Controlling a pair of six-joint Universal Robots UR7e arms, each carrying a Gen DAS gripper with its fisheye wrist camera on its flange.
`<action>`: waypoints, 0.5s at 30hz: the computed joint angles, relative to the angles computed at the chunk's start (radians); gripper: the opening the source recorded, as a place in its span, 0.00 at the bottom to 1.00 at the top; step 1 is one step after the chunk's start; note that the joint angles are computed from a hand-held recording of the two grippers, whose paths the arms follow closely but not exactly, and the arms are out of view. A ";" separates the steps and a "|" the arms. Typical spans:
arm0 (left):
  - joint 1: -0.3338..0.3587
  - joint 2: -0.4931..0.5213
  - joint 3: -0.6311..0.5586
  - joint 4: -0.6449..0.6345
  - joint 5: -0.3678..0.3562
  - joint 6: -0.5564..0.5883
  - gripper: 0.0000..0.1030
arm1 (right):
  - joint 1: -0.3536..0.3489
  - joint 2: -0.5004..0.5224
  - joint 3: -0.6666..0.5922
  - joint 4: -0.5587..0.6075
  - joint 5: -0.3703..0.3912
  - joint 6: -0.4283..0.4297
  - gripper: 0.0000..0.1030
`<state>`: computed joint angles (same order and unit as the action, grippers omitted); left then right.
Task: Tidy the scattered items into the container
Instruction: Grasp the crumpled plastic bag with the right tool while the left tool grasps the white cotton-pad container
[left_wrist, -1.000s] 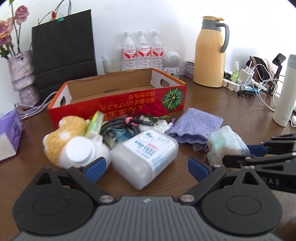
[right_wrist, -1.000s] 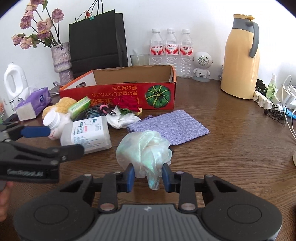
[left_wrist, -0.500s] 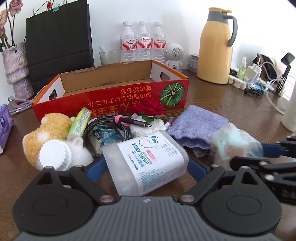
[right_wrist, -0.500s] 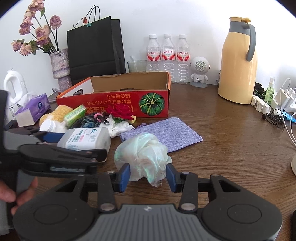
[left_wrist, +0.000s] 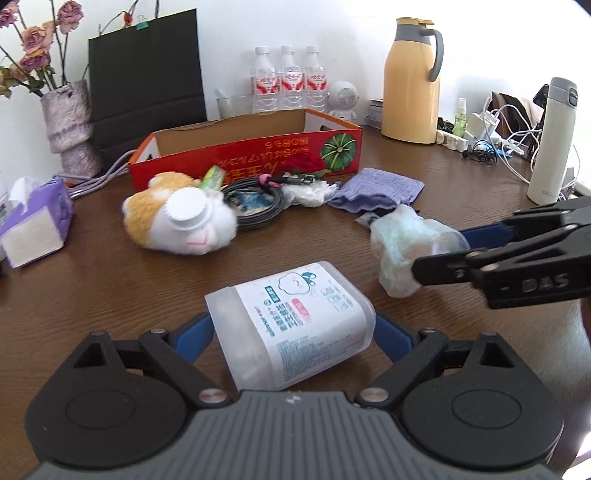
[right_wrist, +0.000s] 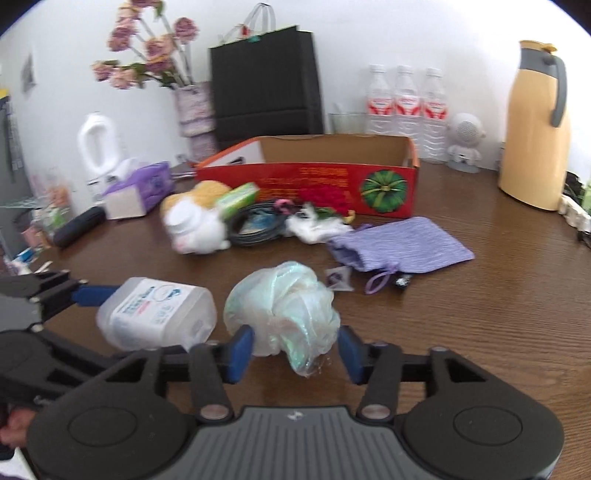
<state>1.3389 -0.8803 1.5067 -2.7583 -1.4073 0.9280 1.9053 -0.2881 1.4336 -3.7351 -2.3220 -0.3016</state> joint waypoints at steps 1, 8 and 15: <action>-0.002 -0.001 0.002 -0.010 0.011 -0.018 0.95 | 0.003 -0.002 0.003 -0.014 0.001 0.000 0.55; -0.024 0.005 0.025 -0.073 0.084 -0.084 0.98 | 0.013 0.023 -0.078 0.011 -0.017 -0.020 0.58; -0.003 -0.011 0.003 -0.071 0.105 -0.117 0.98 | 0.041 0.053 -0.119 -0.009 -0.034 -0.073 0.65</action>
